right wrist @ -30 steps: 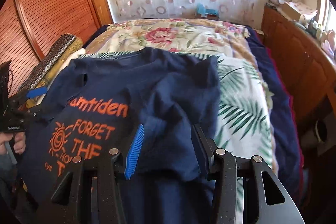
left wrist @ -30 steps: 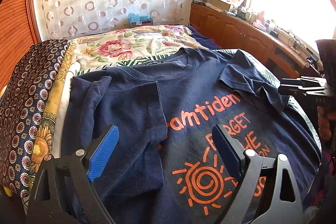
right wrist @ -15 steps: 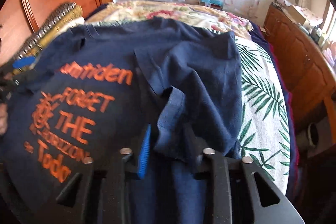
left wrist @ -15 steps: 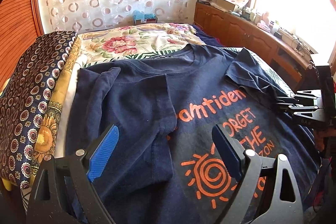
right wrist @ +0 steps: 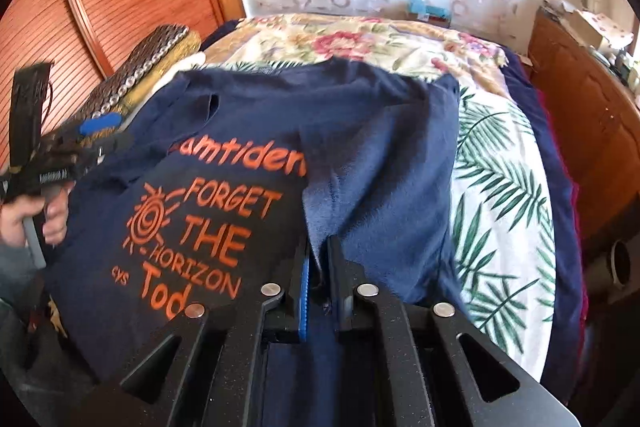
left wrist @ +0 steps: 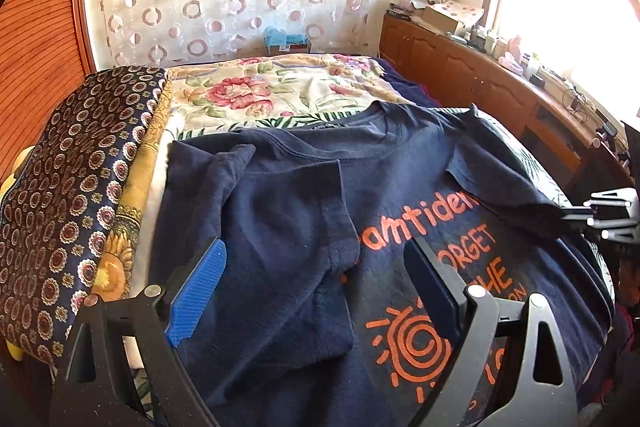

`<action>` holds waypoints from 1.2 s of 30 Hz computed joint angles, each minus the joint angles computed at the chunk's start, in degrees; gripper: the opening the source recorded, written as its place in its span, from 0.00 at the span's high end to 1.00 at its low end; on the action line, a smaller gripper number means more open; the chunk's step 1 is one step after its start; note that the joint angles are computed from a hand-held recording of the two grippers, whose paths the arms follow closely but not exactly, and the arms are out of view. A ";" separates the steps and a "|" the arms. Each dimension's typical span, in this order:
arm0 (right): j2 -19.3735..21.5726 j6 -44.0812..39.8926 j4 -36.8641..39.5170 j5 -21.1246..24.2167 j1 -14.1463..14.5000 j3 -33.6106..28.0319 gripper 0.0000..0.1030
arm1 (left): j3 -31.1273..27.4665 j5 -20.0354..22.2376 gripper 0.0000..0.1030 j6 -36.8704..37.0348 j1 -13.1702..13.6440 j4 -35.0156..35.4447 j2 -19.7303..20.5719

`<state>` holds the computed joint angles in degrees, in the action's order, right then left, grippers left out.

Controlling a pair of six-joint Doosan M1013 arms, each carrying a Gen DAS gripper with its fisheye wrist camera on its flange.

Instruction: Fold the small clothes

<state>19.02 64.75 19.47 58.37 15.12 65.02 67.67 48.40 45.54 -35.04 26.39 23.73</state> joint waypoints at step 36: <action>13.45 14.60 -10.82 -4.50 0.17 -15.79 0.33 | -15.78 17.50 0.88 13.07 6.56 -8.83 9.97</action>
<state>32.47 79.35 8.65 53.88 15.29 49.23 51.89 65.90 58.61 -28.48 17.56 33.71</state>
